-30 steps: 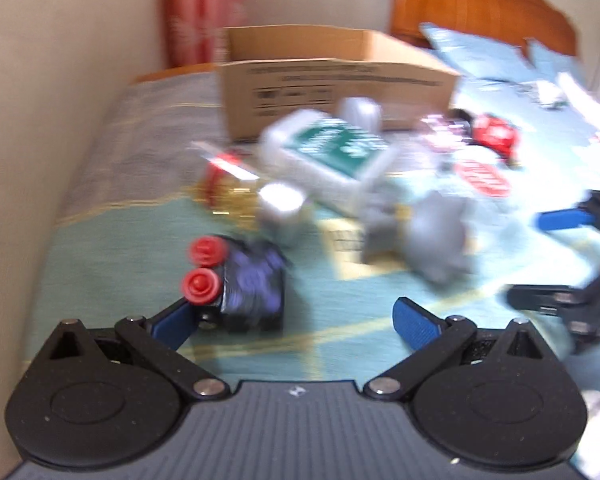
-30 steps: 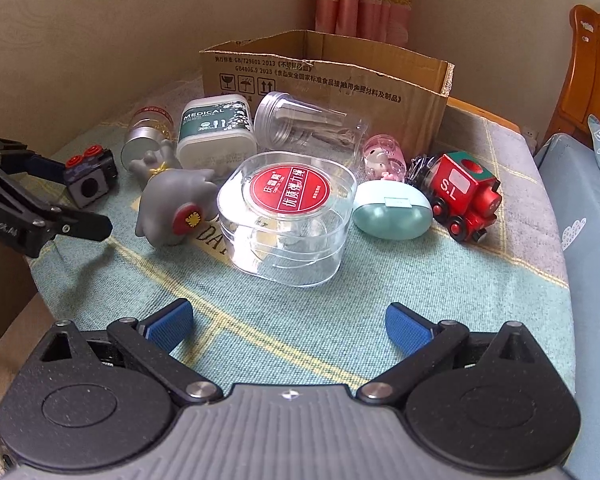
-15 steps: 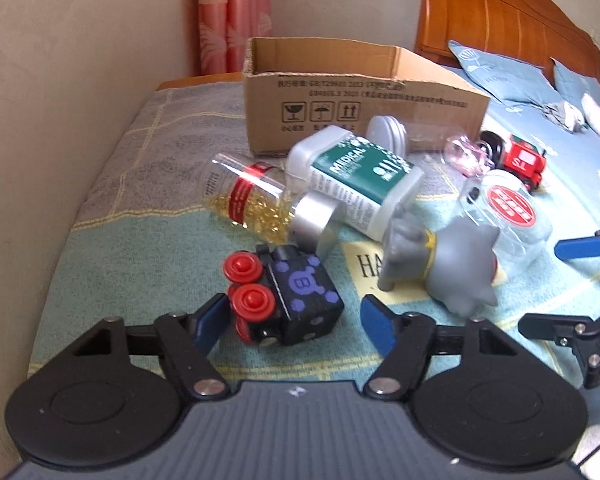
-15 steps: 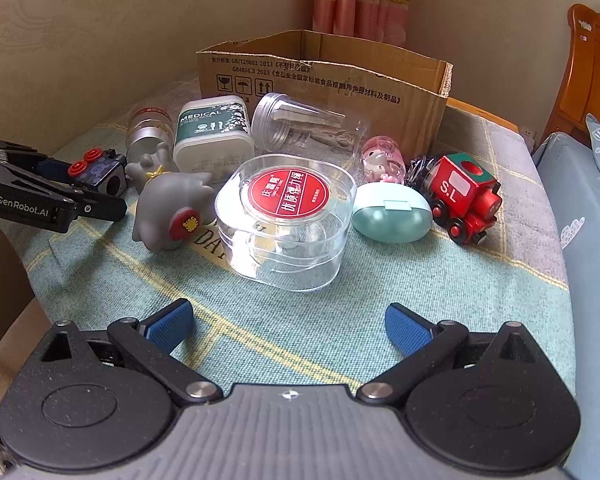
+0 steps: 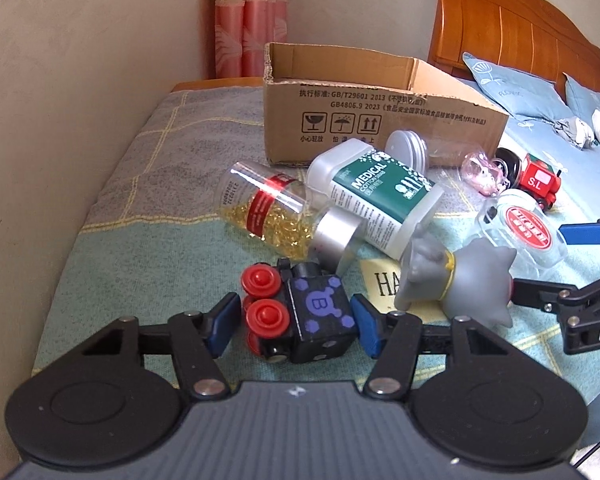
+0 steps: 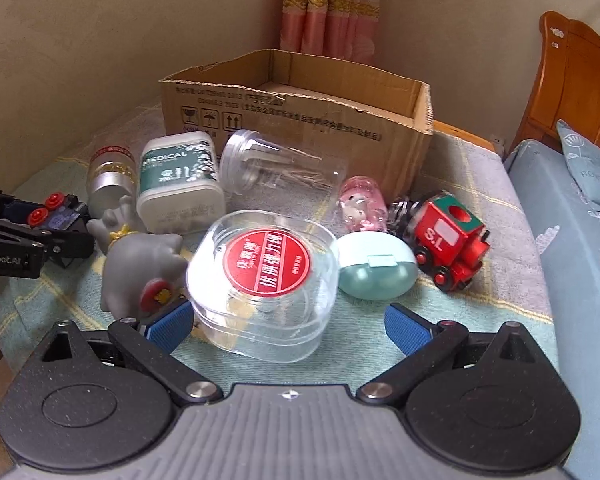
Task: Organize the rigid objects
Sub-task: 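Close the left gripper on the black toy block, then lift the black block with the left gripper while the right gripper grasps the clear container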
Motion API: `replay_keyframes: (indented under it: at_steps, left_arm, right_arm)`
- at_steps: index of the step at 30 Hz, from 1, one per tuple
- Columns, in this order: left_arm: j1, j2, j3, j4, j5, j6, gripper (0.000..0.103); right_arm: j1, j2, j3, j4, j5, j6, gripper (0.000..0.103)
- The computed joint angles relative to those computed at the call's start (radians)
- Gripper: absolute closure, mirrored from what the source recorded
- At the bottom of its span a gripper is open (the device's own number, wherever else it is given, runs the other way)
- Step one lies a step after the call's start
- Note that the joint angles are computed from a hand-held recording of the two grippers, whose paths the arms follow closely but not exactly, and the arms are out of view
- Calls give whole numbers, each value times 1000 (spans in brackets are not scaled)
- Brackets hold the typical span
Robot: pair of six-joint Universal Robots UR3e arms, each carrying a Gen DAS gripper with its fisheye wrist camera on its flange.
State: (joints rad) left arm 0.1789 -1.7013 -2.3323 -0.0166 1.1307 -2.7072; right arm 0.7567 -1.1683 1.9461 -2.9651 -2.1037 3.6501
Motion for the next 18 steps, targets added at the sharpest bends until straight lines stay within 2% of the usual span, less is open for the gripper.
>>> replay_keyframes:
  at_steps: [3, 7, 13, 18]
  left_arm:
    - [-26, -4, -2, 25, 53, -3, 44]
    - [-36, -9, 10, 17, 53, -23, 44]
    - [-50, -15, 19, 18, 69, -33, 45]
    - [-56, -20, 28, 15, 75, -34, 44]
  right_arm:
    - [-8, -46, 51, 10, 0, 29, 0]
    - [-5, -42, 44, 4, -6, 14, 2]
    - [-11, 23, -45, -6, 2, -53, 16]
    - [-20, 48, -77, -3, 10, -85, 20]
